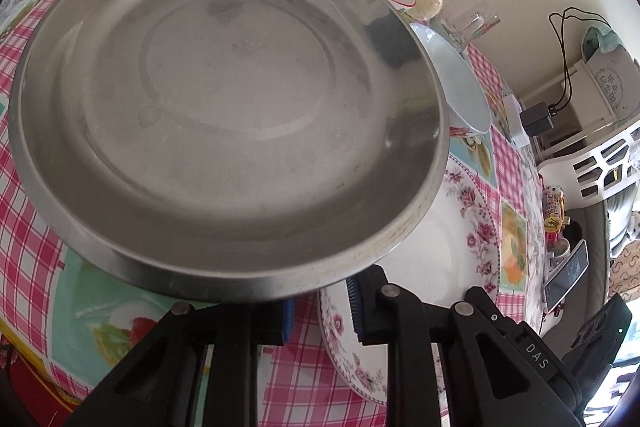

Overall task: Organize plates and bowls
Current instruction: 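Close both grippers on the rim of the pink floral-rimmed plate, then lift the floral plate with both grippers and carry it toward the steel plate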

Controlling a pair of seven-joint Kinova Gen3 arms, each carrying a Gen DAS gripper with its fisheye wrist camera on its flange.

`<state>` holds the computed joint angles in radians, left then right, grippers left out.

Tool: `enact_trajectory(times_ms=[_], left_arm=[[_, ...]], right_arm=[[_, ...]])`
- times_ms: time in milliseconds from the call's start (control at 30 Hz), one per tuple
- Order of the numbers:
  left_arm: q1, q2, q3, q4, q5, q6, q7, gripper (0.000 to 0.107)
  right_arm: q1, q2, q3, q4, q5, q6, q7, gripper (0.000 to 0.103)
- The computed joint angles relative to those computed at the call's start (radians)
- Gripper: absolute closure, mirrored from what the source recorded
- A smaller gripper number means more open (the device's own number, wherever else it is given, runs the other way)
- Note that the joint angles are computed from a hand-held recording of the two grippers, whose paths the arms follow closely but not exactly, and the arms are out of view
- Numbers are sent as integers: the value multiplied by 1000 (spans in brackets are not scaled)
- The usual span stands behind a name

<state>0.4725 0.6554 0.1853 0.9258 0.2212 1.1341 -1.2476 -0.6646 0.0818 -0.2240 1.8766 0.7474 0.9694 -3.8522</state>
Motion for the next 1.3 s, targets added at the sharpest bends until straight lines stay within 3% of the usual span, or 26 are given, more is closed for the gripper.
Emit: enact_trajectory(times_ms=[433,800,1300], left_arm=[[8,-21,-1,54,-12,-71,12,90],[24,-18,-3,33,-36,-40,-7,90],[74,26,-3,-64,-77,38,-65,94]], right_arm=[[-5,14,15,2,49,-7,-18,89],[11,8,20,55,154,-49,-100,85],[18,-25,-1,74,121,-32,-78,89]])
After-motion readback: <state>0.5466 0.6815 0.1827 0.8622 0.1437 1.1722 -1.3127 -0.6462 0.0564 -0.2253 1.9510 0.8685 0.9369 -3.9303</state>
